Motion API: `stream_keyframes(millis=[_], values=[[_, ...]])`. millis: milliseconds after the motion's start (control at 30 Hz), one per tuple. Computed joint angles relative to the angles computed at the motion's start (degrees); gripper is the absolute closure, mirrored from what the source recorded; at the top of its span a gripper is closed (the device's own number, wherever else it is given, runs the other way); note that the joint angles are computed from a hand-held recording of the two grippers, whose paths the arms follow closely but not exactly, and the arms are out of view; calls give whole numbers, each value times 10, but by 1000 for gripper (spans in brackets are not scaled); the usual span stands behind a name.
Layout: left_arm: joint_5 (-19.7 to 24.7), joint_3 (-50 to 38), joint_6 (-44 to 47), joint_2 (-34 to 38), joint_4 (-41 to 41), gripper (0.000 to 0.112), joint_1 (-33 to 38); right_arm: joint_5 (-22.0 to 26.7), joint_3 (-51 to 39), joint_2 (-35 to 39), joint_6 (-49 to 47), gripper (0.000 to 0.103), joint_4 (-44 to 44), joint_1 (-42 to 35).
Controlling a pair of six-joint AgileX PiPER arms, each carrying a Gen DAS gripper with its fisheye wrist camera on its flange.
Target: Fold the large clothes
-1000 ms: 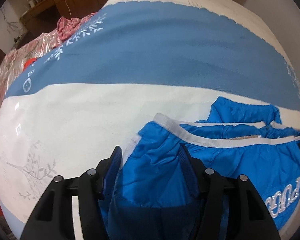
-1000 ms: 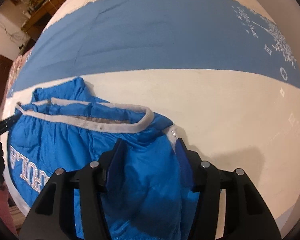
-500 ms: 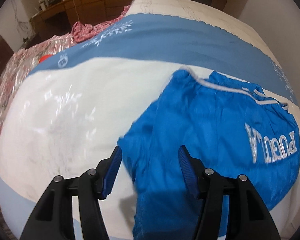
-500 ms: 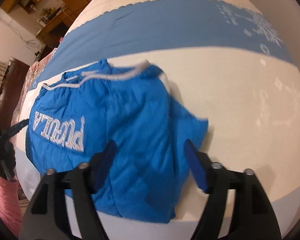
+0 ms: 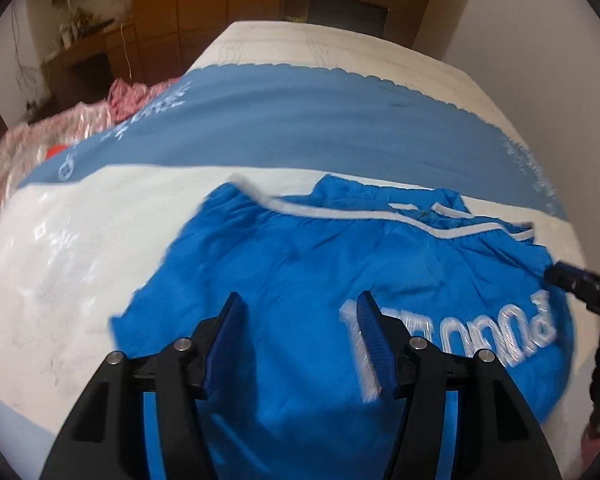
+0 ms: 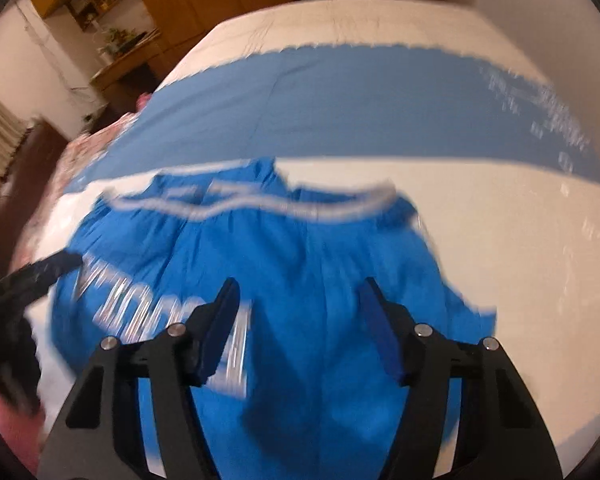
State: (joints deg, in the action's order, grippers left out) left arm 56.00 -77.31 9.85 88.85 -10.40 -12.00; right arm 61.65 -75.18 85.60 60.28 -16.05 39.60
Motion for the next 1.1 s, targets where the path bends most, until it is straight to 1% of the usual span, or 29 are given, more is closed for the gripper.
stream_keyframes(millis=[33, 100, 167, 233, 333, 367, 400, 467, 500, 533, 567, 633, 700, 733, 800, 833, 967, 1033, 1100], values=[[-13, 2, -15, 14, 15, 53, -17, -11, 3, 14, 0, 41, 3, -5], [-31, 8, -30, 39, 26, 50, -27, -27, 13, 43, -3, 42, 18, -18], [-44, 15, -19, 55, 22, 47, -24, -50, 35, 65, -14, 39, 28, -24], [-54, 17, 1, 66, 3, 45, -14, -55, 38, 75, -4, 36, 6, -16], [-70, 21, -28, 72, 39, 44, -32, -53, 34, 78, -1, 34, 6, -20], [-71, 22, -30, 68, 43, 45, -33, -56, 37, 73, -1, 36, 9, -22], [-68, 26, -30, 60, 39, 46, -28, -58, 43, 59, 2, 42, 15, -24], [-58, 37, -29, 32, 28, 48, -12, -70, 67, 16, 14, 47, 31, -24], [-60, 47, -27, 12, 25, 49, -5, -77, 82, -14, 24, 47, 32, -17], [-64, 60, -23, -10, 25, 49, 0, -71, 90, -39, 38, 47, 21, 1], [-68, 78, -7, -41, 20, 49, 6, -52, 88, -54, 58, 47, 2, 26], [-67, 112, 23, -90, 1, 49, 16, -31, 92, -77, 100, 47, -30, 77], [-61, 140, 48, -117, -24, 48, 25, -21, 105, -89, 153, 47, -58, 124], [-61, 153, 41, -125, -19, 48, 21, -13, 111, -88, 182, 47, -74, 147], [-78, 183, 23, -137, -2, 48, 5, 0, 115, -69, 220, 46, -87, 177], [-95, 203, 10, -139, 15, 47, -5, -5, 124, -61, 233, 46, -89, 185], [-130, 235, -2, -141, 33, 43, -17, -33, 153, -41, 254, 44, -111, 189], [-131, 234, -13, -135, 43, 43, -22, -37, 150, -36, 242, 44, -100, 178], [-103, 212, -6, -126, 35, 43, -15, -28, 138, -35, 212, 44, -76, 167]])
